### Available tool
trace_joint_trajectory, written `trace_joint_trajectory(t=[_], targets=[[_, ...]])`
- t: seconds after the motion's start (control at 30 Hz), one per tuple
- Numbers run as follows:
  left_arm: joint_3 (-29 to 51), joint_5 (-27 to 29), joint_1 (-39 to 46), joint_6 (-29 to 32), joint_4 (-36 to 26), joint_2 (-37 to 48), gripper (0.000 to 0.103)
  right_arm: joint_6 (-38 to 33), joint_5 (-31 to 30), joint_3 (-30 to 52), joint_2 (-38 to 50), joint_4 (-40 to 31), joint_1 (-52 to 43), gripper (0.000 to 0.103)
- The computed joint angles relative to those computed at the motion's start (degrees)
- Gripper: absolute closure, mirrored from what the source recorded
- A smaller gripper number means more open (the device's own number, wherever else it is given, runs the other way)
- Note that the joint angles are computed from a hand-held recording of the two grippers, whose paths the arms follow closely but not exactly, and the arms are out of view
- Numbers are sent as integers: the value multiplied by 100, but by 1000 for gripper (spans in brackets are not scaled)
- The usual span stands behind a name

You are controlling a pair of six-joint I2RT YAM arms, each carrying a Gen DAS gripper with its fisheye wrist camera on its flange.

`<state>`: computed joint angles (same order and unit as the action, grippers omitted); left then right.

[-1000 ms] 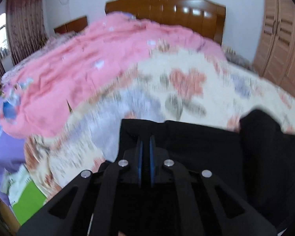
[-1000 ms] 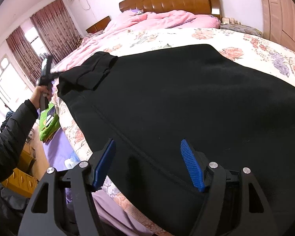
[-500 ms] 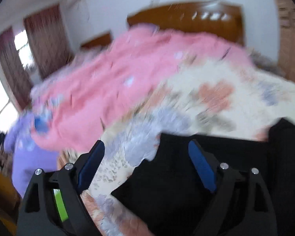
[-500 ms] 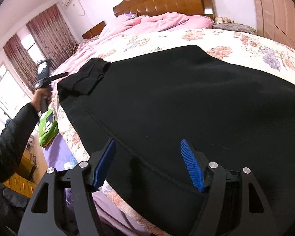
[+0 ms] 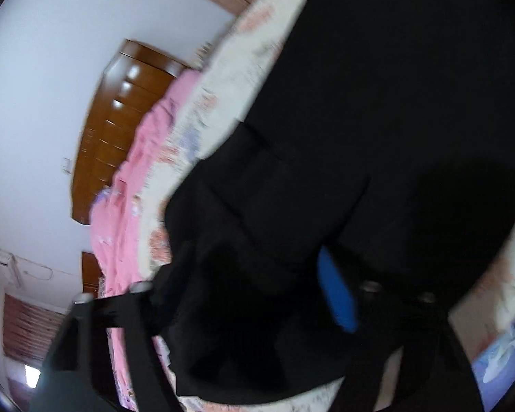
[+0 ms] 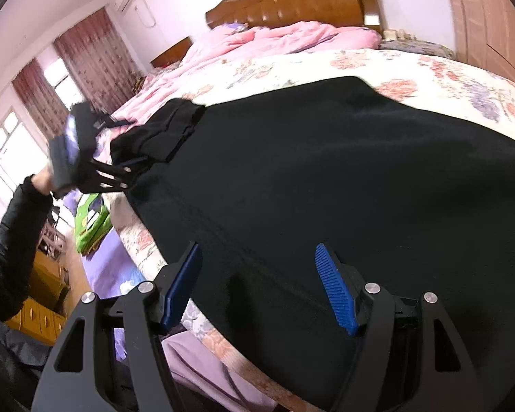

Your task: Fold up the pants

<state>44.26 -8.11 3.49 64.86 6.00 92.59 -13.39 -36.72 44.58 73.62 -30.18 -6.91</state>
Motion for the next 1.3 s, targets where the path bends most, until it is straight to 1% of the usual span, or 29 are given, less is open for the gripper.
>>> trace_joint_trajectory(t=[0.03,0.1,0.17,0.2,0.23,0.27,0.3,0.33,0.4,0.47,0.5,0.53,0.57,0.6,0.63,0.67,0.7,0.73,0.8,0.83,0.87,0.9,0.93,1.0,1.07,1.13,1.2,1.23,1.3], targets=[[154,-34,7,-77,-106,164,77,-4,-27,6,9,-11,-91,34],[371,286,160,-305,-371,268,84,6,-77,8,51,-17,-274,34],[643,1056,499,-1009,-1006,30,85,6,-93,-9,76,-14,-356,34],[834,1605,768,-1436,-1358,-92,85,-17,-122,-23,101,-7,-410,34],[1178,2480,1250,-2145,-1825,-183,85,-28,-178,-27,140,2,-452,34],[1476,3107,1651,-2706,-2119,-163,85,-19,-224,-16,176,3,-477,34],[1828,3740,2094,-3266,-2407,-49,85,19,-275,-4,233,28,-487,34],[2282,4527,2695,-3977,-2656,214,85,61,-283,-1,272,64,-467,34],[3078,5665,3629,-5328,-2862,933,85,105,-251,-11,282,100,-391,33],[3866,6452,4339,-6562,-2980,1892,84,126,-222,-35,237,104,-312,33],[4256,6519,4504,-6836,-3203,2317,83,84,-240,-68,209,88,-312,33],[4677,6573,4606,-6916,-3546,2746,82,92,-223,-77,181,79,-285,33],[5373,6709,4691,-6839,-4172,3391,79,110,-196,-89,157,84,-258,33],[5922,6783,4751,-6792,-4675,3909,72,124,-181,-86,151,82,-235,32],[6210,6747,4816,-6992,-4821,4316,66,135,-170,-72,165,76,-222,32],[6295,6836,4860,-7151,-4745,4522,63,166,-140,-51,176,70,-190,32],[6268,7186,4919,-7293,-4493,4676,63,187,-101,-29,183,58,-155,32],[6155,7366,4984,-7414,-4243,4673,63,199,-67,-14,180,48,-115,32],[5931,7456,5068,-7382,-3986,4559,57,209,16,23,157,13,4,32],[5696,7332,5069,-7342,-3789,4385,57,206,54,20,132,11,61,32],[5495,7218,5090,-7229,-3723,4221,55,216,98,28,124,19,141,32],[5395,7123,5071,-7154,-3686,4111,50,241,123,43,140,32,207,32],[5130,7004,5040,-7061,-3553,3897,48,265,144,45,160,51,272,32],[4625,6712,4993,-6877,-3327,3479,46,317,194,28,192,96,401,32],[4350,6347,4917,-6424,-3511,3160,46,377,257,22,223,159,567,32],[4144,5989,4767,-6296,-3498,2934,46,418,337,153,330,160,869,32],[3746,5848,4741,-6191,-3359,2678,46,426,504,356,476,163,1278,32],[3650,5861,4660,-6216,-3269,2647,46,436,621,458,550,181,1522,32],[3413,6008,4621,-6076,-3278,2512,46,456,793,737,796,236,2088,32]])
